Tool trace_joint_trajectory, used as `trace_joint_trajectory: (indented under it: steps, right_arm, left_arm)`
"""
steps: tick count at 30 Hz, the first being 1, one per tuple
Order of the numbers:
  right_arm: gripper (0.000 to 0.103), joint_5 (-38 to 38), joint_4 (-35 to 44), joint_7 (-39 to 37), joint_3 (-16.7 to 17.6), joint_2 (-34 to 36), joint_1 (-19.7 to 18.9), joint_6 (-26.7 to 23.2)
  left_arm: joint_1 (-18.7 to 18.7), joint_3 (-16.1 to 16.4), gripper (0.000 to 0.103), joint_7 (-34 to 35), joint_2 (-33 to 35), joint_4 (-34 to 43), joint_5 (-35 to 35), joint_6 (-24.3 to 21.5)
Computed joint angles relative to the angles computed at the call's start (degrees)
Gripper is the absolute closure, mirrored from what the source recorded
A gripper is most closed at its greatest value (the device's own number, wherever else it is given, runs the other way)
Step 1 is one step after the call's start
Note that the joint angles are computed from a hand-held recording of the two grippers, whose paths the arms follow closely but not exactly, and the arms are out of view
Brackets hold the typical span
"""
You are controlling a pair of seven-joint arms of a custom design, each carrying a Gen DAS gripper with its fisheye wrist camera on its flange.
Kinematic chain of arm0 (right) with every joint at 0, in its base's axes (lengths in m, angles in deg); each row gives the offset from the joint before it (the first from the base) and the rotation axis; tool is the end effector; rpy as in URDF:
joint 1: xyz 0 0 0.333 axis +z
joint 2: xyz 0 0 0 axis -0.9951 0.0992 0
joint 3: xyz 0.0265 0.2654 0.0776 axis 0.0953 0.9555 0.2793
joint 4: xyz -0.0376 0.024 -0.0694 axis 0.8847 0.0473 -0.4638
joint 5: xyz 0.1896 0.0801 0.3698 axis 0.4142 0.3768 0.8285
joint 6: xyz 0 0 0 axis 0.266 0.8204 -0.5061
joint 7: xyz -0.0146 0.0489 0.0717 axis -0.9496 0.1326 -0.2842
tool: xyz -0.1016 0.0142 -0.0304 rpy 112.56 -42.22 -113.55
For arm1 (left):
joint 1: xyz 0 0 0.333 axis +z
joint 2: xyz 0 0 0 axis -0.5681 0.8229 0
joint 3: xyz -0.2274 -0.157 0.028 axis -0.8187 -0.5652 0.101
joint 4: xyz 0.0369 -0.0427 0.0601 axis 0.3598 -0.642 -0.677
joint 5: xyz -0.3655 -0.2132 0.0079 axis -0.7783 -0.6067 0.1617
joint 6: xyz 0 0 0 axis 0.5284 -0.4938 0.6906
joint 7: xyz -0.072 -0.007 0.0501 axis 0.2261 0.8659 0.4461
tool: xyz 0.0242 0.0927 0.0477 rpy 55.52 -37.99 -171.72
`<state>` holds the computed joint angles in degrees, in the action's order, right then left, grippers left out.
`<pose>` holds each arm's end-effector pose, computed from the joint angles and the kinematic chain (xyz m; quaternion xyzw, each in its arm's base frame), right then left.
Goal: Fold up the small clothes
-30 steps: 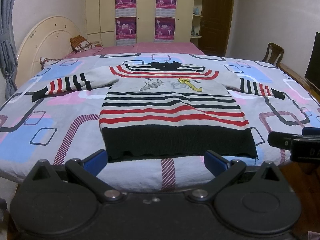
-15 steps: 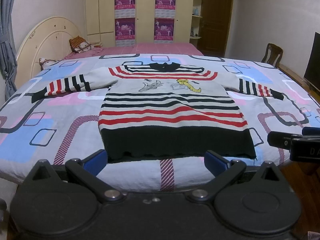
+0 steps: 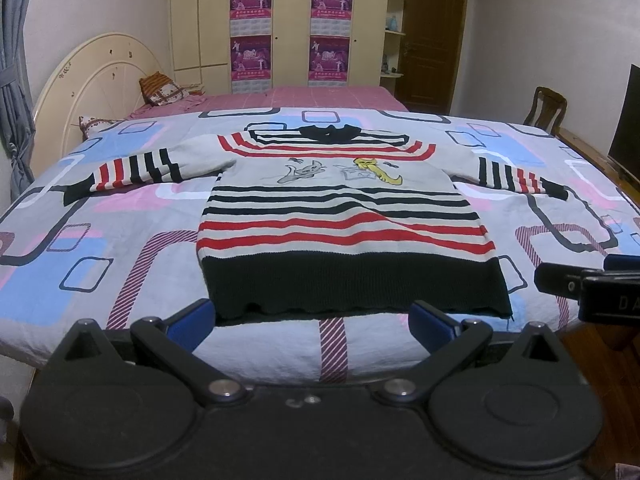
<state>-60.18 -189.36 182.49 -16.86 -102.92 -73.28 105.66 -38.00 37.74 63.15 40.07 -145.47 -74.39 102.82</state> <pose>0.4532 0.2037 0.5513 -0.6912 0.5822 -0.2360 0.3572 0.4202 -0.0728 0.5440 -0.6698 0.6157 -0.2860 0.3007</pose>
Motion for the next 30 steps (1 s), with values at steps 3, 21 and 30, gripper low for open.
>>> trace_joint_trajectory:
  steps: [3, 21, 30]
  right_arm:
    - [0.0, 0.1, -0.1, -0.2, -0.2, 0.0, 0.2, 0.0]
    - [0.0, 0.7, 0.0, -1.0, -0.4, 0.5, 0.3, 0.1]
    - [0.0, 0.0, 1.5, -0.3, -0.3, 2.5, -0.4, 0.2]
  left_arm:
    - [0.0, -0.1, 0.0, -0.1, -0.1, 0.0, 0.0, -0.2]
    - [0.2, -0.2, 0.0, -0.5, 0.2, 0.6, 0.4, -1.0]
    - [0.4, 0.2, 0.0, 0.4, 2.9, 2.4, 0.3, 0.1]
